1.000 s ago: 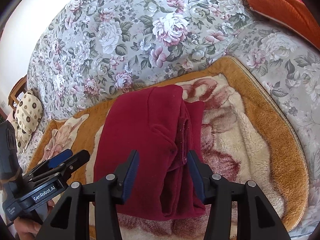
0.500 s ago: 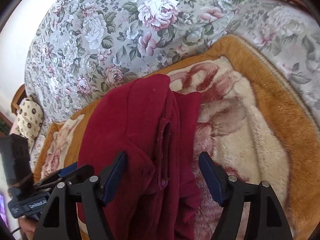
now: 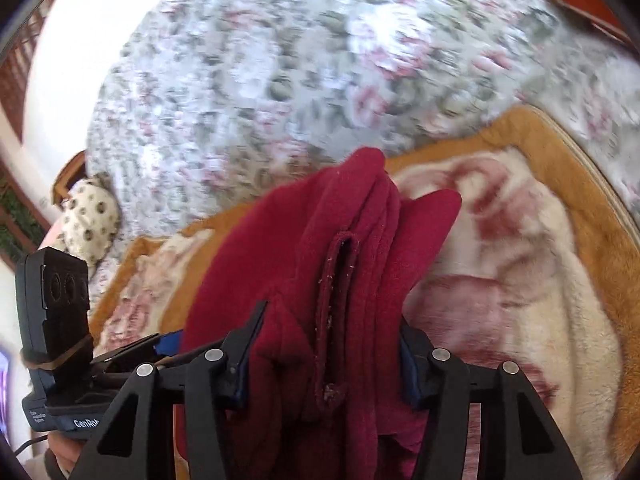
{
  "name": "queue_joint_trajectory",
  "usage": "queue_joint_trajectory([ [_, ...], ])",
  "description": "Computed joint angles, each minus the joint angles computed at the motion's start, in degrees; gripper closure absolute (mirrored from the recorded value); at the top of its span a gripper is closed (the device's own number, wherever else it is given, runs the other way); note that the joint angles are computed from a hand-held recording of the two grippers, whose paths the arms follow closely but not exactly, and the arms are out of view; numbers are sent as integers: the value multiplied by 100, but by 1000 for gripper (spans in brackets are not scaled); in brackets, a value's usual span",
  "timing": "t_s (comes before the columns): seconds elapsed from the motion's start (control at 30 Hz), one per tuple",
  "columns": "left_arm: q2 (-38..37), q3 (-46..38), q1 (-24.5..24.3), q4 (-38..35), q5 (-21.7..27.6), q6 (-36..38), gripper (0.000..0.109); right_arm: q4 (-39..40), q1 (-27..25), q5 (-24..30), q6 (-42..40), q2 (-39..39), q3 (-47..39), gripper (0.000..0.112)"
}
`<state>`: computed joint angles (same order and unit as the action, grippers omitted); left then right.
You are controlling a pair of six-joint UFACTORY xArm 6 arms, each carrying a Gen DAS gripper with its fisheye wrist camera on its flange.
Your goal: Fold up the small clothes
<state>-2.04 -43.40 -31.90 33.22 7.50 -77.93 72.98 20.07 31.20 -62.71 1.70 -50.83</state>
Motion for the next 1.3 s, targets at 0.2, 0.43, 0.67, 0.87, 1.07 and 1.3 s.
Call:
queue_joint_trajectory([
  [0.2,-745,657,96,297,691,-258,30,298,508,169,10,150,14,58],
  [0.43,-977,757,-28,904,1262,-769,30,-963,710,-467,1158,-171,306,53],
  [0.67,-1318,559,-499,1519,2465,-1378,30,-1731,1182,-1801,1612,-1184,988,53],
  [0.87,-1530,486,-806,1614,3056,-1512,30,-2370,1488,-2499,2286,-1542,1384,53],
  [1.07,-1721,470,-1074,1711,3497,-1687,30,-2616,1495,-2406,2580,-1767,1550,53],
  [1.3,-1843,479,-1220,1760,3699,-1800,30,-2578,1495,-2286,2662,-1921,1613,53],
])
